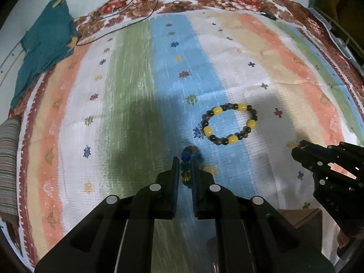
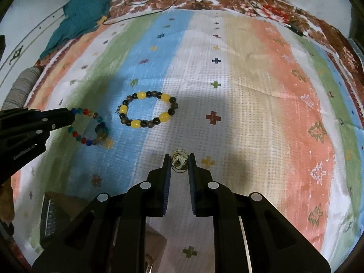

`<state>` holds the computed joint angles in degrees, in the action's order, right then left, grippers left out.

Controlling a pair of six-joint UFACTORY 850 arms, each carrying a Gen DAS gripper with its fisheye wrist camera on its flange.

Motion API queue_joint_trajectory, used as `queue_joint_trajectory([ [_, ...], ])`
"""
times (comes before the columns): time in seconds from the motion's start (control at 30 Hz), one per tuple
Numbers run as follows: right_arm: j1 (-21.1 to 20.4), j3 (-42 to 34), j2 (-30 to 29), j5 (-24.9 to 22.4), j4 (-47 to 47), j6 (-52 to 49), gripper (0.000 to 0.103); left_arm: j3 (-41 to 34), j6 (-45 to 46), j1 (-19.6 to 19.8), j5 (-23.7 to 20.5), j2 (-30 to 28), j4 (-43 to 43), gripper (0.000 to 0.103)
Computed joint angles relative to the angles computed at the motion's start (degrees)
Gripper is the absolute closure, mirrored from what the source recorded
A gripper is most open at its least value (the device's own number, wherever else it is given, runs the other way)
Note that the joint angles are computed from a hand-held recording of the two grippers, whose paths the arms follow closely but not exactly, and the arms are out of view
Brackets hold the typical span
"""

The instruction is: Organize jewelry

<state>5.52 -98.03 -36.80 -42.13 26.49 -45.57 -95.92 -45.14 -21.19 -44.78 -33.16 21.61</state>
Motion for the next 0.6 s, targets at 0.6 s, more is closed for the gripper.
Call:
queue_joint_trajectory([
  [0.6, -2.4, 4.0, 5.0, 0.0, 8.5, -5.0, 0.087, 4.0, -4.7, -1.9, 3.8, 6.5, 2.7, 0.094],
])
